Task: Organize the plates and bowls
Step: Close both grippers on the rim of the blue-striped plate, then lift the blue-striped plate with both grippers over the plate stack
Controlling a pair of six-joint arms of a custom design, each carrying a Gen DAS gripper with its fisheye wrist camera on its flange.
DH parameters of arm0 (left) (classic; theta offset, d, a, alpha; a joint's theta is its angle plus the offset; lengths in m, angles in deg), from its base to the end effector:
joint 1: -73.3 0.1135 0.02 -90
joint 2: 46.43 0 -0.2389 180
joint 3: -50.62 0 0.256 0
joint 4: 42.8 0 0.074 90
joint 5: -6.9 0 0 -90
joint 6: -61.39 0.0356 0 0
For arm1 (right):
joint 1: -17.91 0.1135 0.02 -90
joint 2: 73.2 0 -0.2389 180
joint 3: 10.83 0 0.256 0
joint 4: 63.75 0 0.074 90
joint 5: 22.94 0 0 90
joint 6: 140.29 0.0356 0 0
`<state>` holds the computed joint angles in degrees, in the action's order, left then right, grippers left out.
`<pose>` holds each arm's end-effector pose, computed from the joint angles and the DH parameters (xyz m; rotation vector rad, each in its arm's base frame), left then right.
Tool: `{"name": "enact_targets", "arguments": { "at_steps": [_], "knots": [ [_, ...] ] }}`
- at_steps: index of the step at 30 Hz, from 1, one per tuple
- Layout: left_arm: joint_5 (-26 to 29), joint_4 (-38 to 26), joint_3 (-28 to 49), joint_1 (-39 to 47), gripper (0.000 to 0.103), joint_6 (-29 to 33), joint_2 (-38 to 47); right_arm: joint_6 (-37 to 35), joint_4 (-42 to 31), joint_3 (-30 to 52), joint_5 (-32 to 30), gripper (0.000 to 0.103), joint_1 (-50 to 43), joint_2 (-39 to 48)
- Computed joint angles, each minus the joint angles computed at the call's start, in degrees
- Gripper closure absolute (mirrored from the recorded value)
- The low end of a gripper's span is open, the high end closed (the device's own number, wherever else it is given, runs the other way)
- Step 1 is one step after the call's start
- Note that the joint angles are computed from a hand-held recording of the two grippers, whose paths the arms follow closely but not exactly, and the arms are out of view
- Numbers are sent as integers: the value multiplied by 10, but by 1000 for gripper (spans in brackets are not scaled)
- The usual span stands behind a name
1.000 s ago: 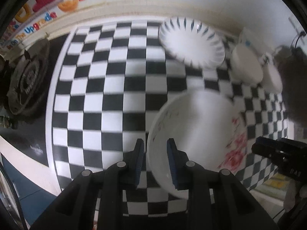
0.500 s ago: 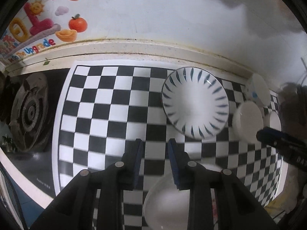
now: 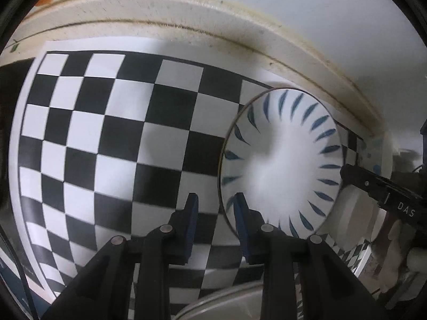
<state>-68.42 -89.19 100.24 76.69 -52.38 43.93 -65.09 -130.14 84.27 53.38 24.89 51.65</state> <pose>0.2210 0.0041 0.0770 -0.7208 3.0266 -0.4082 0.3634 0.0530 0.0746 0.5531 -2.9778 -0.3735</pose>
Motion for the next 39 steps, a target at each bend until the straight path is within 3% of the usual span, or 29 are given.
{"name": "enact_targets", "arguments": {
  "at_steps": [10,11,14,20,29,39],
  "knots": [
    [24,37,43,-2,77,6,107,-4,-39,102,-4,57,0,125],
    [20,38,44,-5,78,5,106,-4,-43,107,-7,60,-1,131],
    [15,49,41,-15,79,9,99,-12,-53,124,-23,80,-7,144],
    [-9,55,39,-35,79,-3,91,-30,-21,87,-25,82,-9,119],
    [-35,44,32,-87,79,-46,53,-27,-33,71,-38,85,-12,107],
    [-45,27,29,-88,79,-45,17,-38,-41,46,-54,88,-16,64]
  ]
}}
